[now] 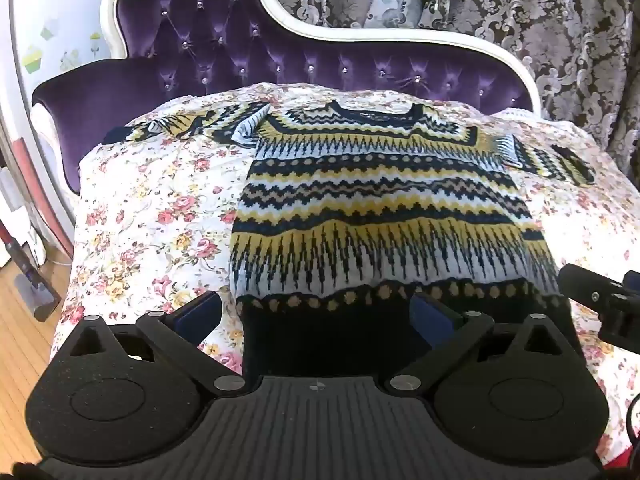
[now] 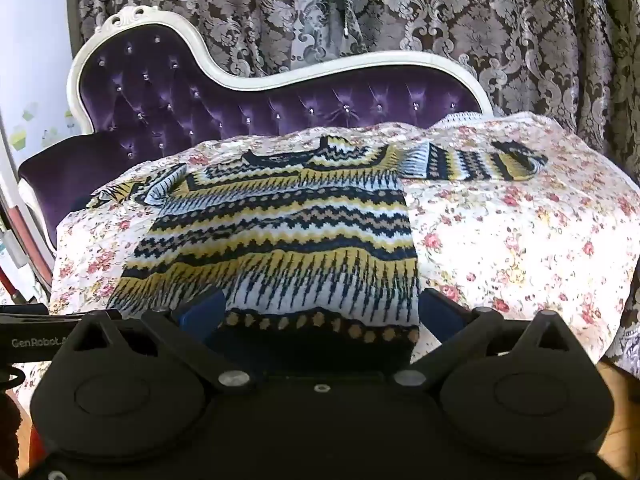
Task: Fold small clothes
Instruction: 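Move both grippers toward the sweater hem, fingers open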
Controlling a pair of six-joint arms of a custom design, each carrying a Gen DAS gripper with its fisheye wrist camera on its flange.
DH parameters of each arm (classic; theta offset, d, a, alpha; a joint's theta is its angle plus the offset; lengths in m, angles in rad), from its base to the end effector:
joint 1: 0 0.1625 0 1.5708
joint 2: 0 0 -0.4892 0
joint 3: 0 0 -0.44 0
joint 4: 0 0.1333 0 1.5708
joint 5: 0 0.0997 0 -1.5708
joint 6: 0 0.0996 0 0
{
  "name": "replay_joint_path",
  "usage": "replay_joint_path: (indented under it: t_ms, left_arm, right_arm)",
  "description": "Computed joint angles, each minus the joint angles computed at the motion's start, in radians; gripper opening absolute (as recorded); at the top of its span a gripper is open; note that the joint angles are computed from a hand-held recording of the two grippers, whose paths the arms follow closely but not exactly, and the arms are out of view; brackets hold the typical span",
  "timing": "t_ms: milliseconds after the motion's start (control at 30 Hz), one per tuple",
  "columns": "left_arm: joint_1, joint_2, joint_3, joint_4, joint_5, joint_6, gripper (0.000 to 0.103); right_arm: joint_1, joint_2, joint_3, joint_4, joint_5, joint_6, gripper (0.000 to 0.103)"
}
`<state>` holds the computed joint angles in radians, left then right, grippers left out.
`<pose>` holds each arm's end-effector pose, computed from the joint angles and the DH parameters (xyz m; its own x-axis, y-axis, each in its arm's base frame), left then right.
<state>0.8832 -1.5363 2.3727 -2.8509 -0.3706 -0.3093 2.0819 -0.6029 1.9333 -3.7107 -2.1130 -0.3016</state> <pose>-0.0901 -0.4660 0.3350 -0.6830 -0.2880 -0.6712 0.3835 0.6407 -0.6652 0.3836 -0.5166 0.0259 -0.7876 -0.2677 0.5550 -0.5984 0.5469 -0.5855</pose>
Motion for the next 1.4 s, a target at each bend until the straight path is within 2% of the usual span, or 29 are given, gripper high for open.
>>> replay_joint_path:
  t_ms: [167,467,1400]
  left_arm:
    - [0.001,-0.010,-0.010,0.081,0.002,-0.045,0.101]
    - [0.011,-0.015,-0.016,0.119,-0.008,-0.071,0.101]
    - [0.027,-0.013,-0.023,0.118,-0.009,-0.070,0.101]
  right_arm:
    - [-0.002,-0.005,0.013,0.005,0.003,0.011,0.102]
    - [-0.004,-0.006,-0.009,0.078,-0.015,0.044,0.102]
    - [-0.002,0.002,-0.034,0.146,-0.024,0.063,0.102]
